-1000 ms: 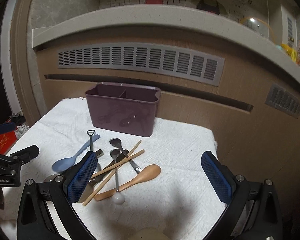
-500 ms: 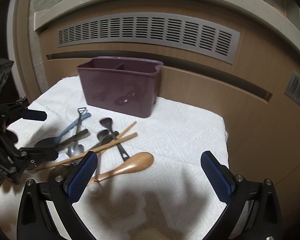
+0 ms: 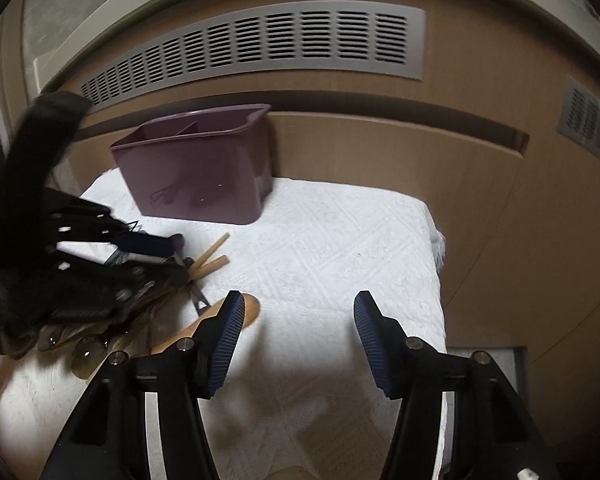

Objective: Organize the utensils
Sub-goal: 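Grasp a wooden chopstick with the left tool while the right tool grasps the wooden spoon, then lift the chopstick and wooden spoon and lower them into the purple caddy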

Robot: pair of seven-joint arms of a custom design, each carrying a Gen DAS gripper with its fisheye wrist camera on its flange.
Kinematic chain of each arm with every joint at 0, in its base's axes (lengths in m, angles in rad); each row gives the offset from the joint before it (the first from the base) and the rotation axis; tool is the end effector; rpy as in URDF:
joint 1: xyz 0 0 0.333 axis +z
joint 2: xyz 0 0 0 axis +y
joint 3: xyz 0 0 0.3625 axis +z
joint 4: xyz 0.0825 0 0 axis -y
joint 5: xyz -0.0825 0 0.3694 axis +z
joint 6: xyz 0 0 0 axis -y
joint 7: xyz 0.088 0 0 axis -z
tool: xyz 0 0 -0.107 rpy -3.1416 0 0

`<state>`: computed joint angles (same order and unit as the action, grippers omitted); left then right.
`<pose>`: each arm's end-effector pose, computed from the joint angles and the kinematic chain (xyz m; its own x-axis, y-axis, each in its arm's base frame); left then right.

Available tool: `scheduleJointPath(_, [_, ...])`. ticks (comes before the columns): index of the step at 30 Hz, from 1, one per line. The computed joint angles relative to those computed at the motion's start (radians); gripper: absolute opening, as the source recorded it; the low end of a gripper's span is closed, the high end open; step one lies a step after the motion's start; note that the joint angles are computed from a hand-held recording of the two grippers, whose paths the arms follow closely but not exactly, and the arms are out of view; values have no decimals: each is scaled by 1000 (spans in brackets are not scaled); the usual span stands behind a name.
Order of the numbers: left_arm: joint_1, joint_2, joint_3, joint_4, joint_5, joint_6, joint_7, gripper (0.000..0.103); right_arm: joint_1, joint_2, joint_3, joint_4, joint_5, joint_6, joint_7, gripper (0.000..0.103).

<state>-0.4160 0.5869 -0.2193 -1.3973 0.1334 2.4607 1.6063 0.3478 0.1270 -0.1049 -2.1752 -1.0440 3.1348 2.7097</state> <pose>0.6422 -0.4190 0.4691 -0.6309 -0.7756 -0.0188 -0.6787 0.5636 -0.4709 0.5317 0.2117 0.4570 0.1746 -0.9832 -0.0532 -0.6673 -0.0784 -0.7406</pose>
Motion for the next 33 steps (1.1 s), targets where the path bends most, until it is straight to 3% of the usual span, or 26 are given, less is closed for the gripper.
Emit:
scheduleJointPath(4, [-24, 64, 12, 119, 19, -119, 21, 27, 2, 9, -24, -13, 11, 41, 14, 55])
scheduleJointPath(6, [-39, 64, 31, 121, 40, -116, -10, 16, 5, 17, -34, -16, 28, 63, 1, 55])
scheduleJointPath(10, [-7, 84, -2, 160, -24, -182, -11, 15, 18, 31, -41, -27, 115, 80, -73, 55])
scheduleJointPath(13, [12, 68, -10, 133, -67, -167, -35, 15, 32, 37, -44, -29, 181, 60, -134, 55])
scheduleJointPath(16, [11, 12, 7, 26, -57, -73, -78, 6, 64, 33, -62, -22, 214, 13, -162, 55])
scheduleJointPath(23, [42, -286, 77, -446, 27, 401, -290, 6, 33, -9, 22, -19, 273, -94, -219, 55])
scheduleJointPath(25, [26, -367, 137, -550, 113, 501, -413, 6, 0, -1, 81, -11, 388, -120, -322, 55])
scheduleJointPath(28, [-31, -451, 268, -642, 350, 593, -681, 6, -23, 26, 146, 6, 573, -148, -460, 55])
scheduleJointPath(31, [36, -527, 243, -726, 332, 644, -696, 6, -10, 68, 172, 35, 714, -171, -521, 55])
scheduleJointPath(33, [86, -563, 207, -786, 225, 686, -625, 6, 68, 99, 106, 64, 663, -200, -429, 55])
